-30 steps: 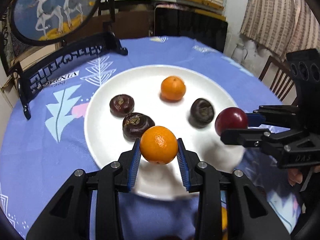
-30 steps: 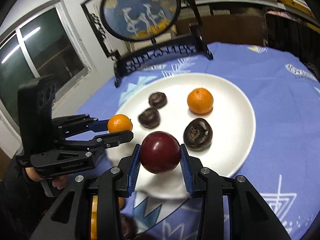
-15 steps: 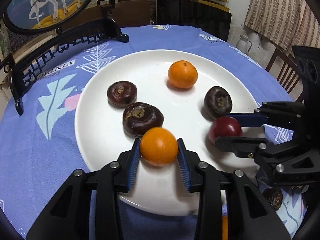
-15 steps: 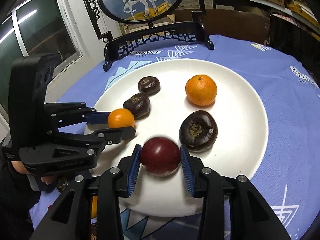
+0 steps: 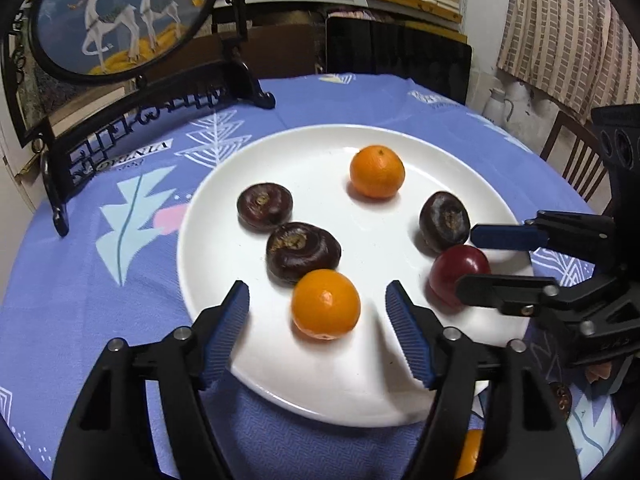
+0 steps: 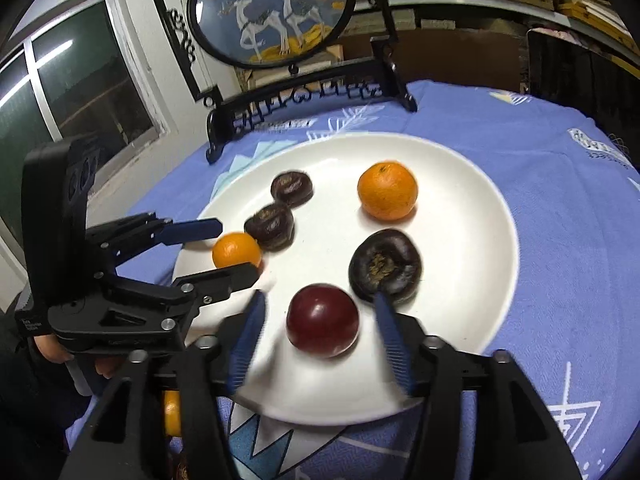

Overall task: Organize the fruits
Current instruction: 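Carry the tomato and plum onto the white plate and open both tools, then move both tools back toward the remaining fruit cluster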

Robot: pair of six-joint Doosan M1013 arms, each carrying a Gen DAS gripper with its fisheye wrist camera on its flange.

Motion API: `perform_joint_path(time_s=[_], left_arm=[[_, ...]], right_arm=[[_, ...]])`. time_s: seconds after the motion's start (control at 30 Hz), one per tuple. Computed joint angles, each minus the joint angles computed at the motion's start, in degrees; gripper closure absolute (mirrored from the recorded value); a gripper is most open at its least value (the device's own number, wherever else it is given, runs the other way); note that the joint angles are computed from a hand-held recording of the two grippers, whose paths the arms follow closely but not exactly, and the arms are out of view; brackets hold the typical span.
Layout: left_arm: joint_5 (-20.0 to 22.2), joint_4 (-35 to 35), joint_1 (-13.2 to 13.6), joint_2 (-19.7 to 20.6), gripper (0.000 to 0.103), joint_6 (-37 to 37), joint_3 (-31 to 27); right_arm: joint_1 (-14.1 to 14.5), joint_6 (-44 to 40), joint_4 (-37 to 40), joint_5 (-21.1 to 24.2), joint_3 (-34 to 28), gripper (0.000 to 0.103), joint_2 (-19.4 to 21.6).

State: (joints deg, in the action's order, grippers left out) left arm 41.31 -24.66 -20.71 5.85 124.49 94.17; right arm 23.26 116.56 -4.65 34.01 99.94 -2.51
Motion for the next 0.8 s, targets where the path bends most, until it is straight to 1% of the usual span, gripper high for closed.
perform_joint_path(time_s=[0.07, 0.2, 0.27, 0.33, 0.37, 0.4, 0.47, 0.53, 0.6, 0.63, 0.67, 0.7, 0.77, 0.8], left_arm=[[-0.73, -0.68, 0.32, -0.33, 0.034, -0.09, 0.22], [-2.11, -1.96, 1.28, -1.97, 0.034, -1.7, 1.33], [-3.02, -2.98, 1.73, -3.27, 0.034, -1.44, 2.43], [-4.46, -5.01, 2.35, -5.62, 0.03, -0.27, 4.7], [-4.53, -5.88, 2.67, -6.3, 0.028, 0.33, 5.39], [-4.29, -7.31, 3.22, -7.48, 0.026, 1.27, 6.55], [-3.18, -10.47, 4.53, -9.45, 0.025, 3.78, 8.69], [-0.83, -11.61, 5.79, -11.48, 0.025, 5.12, 10.84], [-1.19, -10.57, 6.32, -13.65, 0.025, 5.97, 12.92], [-1.58, -9.68, 6.46, -14.52, 0.025, 6.12, 13.74], [-2.27, -7.75, 6.41, -15.58, 0.025, 5.51, 14.74], [-2.77, -5.4, 6.22, -16.41, 0.025, 4.47, 15.59], [-2.94, -2.12, 6.06, -17.35, 0.025, 3.21, 16.75], [-2.71, -0.51, 5.87, -17.73, 0.027, 2.37, 17.33]], right_arm=[[-0.08, 1.37, -0.86, -1.65, 0.7, 0.039, -0.82], [-0.41, 3.42, -0.02, -5.56, 2.78, 0.039, -3.24], [-0.04, 5.97, -1.85, -6.61, 3.78, 0.039, -4.37], [0.53, 9.01, -3.91, -7.62, 5.16, 0.039, -5.8], [0.72, 10.05, -4.25, -7.9, 5.84, 0.038, -6.47], [1.0, 11.47, -4.64, -8.16, 6.78, 0.038, -7.33], [1.65, 14.02, -5.47, -8.15, 8.33, 0.037, -8.75], [2.38, 16.21, -6.5, -8.29, 9.63, 0.036, -9.89], [3.14, 17.36, -6.01, -8.03, 10.94, 0.035, -11.04], [3.09, 16.67, -3.83, -8.91, 11.87, 0.035, -11.84], [3.28, 17.52, -4.03, -9.48, 12.44, 0.035, -12.38], [3.86, 20.01, -6.09, -9.59, 13.03, 0.035, -13.04], [4.75, 22.01, -8.34, -9.42, 13.52, 0.035, -13.67], [5.47, 23.05, -9.93, -9.44, 13.72, 0.035, -13.93]])
